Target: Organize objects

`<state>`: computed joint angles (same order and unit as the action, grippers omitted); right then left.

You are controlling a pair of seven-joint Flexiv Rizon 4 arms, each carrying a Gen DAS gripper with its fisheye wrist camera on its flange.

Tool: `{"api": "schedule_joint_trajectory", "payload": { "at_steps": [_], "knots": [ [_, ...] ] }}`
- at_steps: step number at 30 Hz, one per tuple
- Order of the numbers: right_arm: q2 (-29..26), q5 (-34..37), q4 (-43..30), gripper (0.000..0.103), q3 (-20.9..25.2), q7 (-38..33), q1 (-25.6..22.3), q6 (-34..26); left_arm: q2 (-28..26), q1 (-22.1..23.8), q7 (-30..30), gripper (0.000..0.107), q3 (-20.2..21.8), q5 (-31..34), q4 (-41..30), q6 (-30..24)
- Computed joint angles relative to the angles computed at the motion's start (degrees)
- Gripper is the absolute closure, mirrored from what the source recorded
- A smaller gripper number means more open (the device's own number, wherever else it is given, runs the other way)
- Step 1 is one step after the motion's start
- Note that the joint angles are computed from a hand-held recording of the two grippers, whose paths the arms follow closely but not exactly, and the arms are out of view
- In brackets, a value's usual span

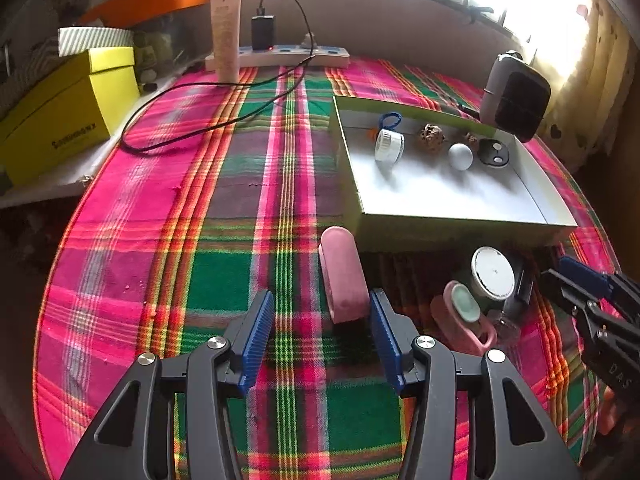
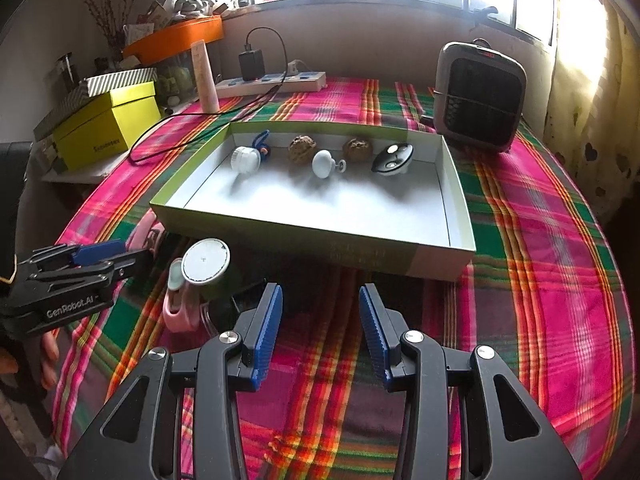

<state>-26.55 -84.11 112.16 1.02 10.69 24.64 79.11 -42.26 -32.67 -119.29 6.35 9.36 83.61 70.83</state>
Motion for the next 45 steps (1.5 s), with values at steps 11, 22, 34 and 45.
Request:
{"api": "schedule_joint_trajectory", "payload": {
  "at_steps": [11,22,34,45],
  "knots": [
    [-0.3,0.8,0.2,0.061,0.1,-0.1,0.2,0.1,-2.1,-0.7,-0.7,0.059,1.6,1.8,-3.6,-1.1],
    [-0.2,1.9,0.4,0.061,-0.3,-0.5,0.8,-0.4,-1.9,-1.0,-2.5,0.075,2.7,3.0,-3.2,-0.3],
    [0.2,1.4,0.3,0.061,-0.3,0.8,1.8,-0.7,-0.7,-1.2,-4.8,0.091,3.5,3.8,-0.4,2.2],
    [-1.3,1.9,-1.3,0.061,0.3,2.1,2.2,2.0,0.1,-1.8,-5.2,0.091,4.2,3.6,2.3,5.2]
  ]
}}
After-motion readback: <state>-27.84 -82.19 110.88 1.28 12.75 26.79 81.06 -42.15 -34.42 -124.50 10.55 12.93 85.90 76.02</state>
